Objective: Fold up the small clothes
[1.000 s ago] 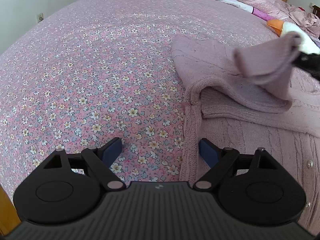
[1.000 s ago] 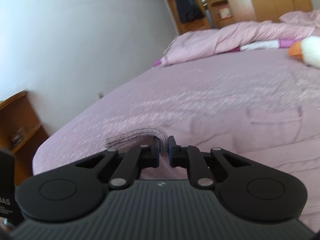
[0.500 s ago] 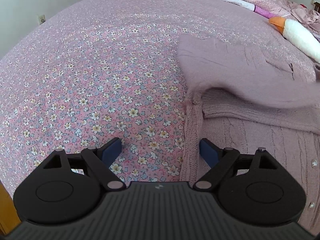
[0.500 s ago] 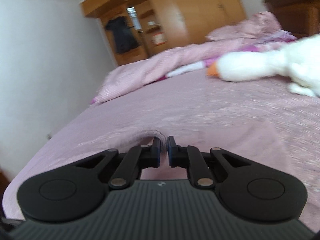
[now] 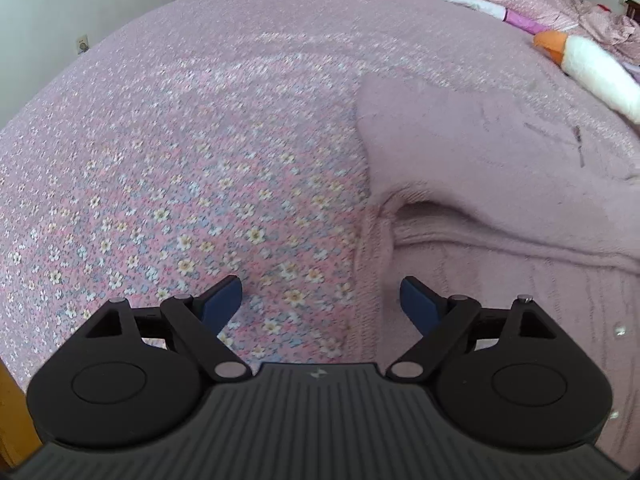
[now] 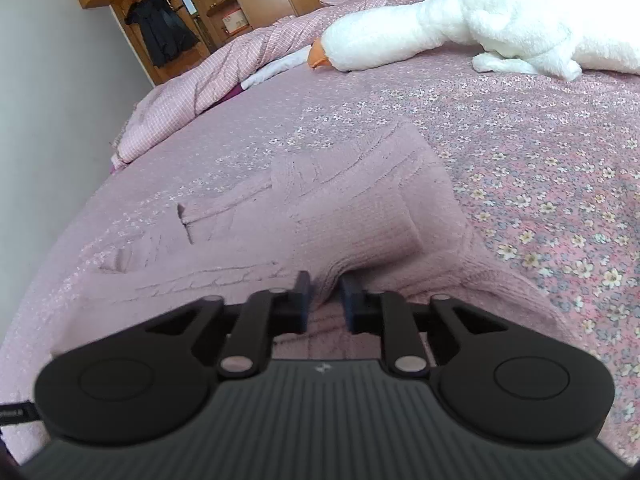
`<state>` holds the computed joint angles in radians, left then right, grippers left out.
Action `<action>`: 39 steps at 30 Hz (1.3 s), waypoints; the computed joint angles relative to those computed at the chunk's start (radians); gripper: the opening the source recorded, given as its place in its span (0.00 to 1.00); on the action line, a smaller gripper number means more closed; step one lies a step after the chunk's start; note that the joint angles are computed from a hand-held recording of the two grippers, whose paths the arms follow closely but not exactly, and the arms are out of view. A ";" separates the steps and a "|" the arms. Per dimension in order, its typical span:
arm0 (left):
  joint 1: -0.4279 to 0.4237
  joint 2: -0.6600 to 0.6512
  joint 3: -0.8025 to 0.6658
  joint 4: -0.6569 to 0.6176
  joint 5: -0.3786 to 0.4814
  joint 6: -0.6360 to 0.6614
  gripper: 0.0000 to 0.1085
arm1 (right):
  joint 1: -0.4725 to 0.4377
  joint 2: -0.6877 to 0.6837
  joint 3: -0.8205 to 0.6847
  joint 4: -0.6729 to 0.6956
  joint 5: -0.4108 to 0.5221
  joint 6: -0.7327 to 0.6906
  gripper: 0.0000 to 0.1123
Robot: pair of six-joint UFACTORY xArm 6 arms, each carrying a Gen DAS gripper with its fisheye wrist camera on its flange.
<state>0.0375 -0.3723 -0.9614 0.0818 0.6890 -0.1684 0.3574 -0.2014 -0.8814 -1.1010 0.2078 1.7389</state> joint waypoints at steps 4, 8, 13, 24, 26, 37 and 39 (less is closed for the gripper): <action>-0.023 -0.009 -0.014 0.007 -0.021 0.008 0.84 | -0.010 -0.055 0.045 0.067 -0.027 -0.106 0.36; -0.049 -0.005 -0.038 -0.031 -0.039 0.030 0.84 | -0.016 -0.101 0.054 -0.006 -0.016 -0.089 0.47; -0.089 0.024 -0.063 -0.050 -0.079 0.044 0.83 | -0.049 -0.085 0.031 -0.018 -0.033 -0.118 0.47; -0.144 0.096 -0.090 -0.033 -0.169 0.019 0.84 | -0.073 0.093 -0.072 0.049 -0.005 -0.240 0.49; -0.148 0.113 -0.093 -0.030 -0.189 0.007 0.83 | -0.069 0.095 -0.076 0.011 0.001 -0.208 0.49; -0.157 0.183 -0.124 0.024 -0.272 -0.059 0.83 | -0.081 0.064 -0.071 -0.102 -0.069 -0.172 0.17; -0.153 0.203 -0.138 0.058 -0.277 -0.082 0.83 | -0.088 0.051 -0.089 -0.187 -0.061 -0.082 0.17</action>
